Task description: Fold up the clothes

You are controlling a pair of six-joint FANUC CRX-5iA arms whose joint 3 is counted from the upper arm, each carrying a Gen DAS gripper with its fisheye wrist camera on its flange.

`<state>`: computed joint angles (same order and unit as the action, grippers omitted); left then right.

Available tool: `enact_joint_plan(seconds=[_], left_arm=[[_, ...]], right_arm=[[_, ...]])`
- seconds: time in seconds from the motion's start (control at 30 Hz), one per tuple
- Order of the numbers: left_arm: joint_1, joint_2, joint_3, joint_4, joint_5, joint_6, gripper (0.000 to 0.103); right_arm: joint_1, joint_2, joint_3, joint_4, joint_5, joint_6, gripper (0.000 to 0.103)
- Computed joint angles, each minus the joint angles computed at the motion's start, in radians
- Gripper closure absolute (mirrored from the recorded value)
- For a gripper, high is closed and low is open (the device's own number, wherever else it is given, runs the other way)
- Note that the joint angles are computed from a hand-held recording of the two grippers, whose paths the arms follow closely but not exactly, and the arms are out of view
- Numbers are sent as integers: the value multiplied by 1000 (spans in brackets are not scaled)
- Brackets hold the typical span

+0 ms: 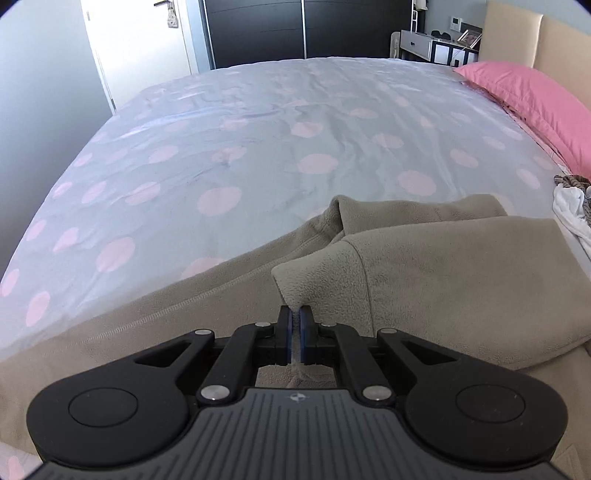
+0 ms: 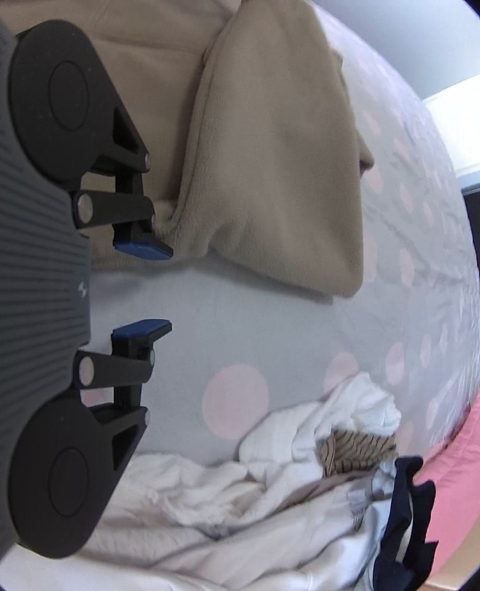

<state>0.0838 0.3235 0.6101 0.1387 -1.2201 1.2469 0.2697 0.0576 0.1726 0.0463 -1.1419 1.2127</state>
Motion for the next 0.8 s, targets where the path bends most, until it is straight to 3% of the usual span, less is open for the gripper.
enact_joint_plan(seconds=[0.07, 0.2, 0.27, 0.3, 0.33, 0.4, 0.5, 0.7, 0.8], left_arm=[[2, 3, -7, 1, -1, 14, 101], [0, 13, 1, -6, -15, 33, 101], [3, 16, 11, -4, -28, 34, 101], [4, 22, 23, -6, -44, 31, 101], [4, 33, 39, -17, -66, 23, 101], [-1, 50, 55, -48, -92, 12, 101], [-11, 58, 28, -75, -67, 31, 101], [-33, 46, -21, -116, -3, 107, 100], [-29, 27, -21, -113, -11, 99, 94]], right_arm=[[3, -13, 1, -37, 12, 83, 64], [49, -5, -27, 23, 36, 120, 54], [66, 13, -35, 58, 47, 112, 59], [76, 17, -48, 91, 61, 90, 77], [73, 31, -39, 92, 46, 69, 83], [66, 58, -17, 91, 17, 29, 84], [66, 61, -37, 105, 28, 14, 85], [81, 46, -50, 134, 28, -12, 81], [88, 49, -14, 135, -27, -9, 63]])
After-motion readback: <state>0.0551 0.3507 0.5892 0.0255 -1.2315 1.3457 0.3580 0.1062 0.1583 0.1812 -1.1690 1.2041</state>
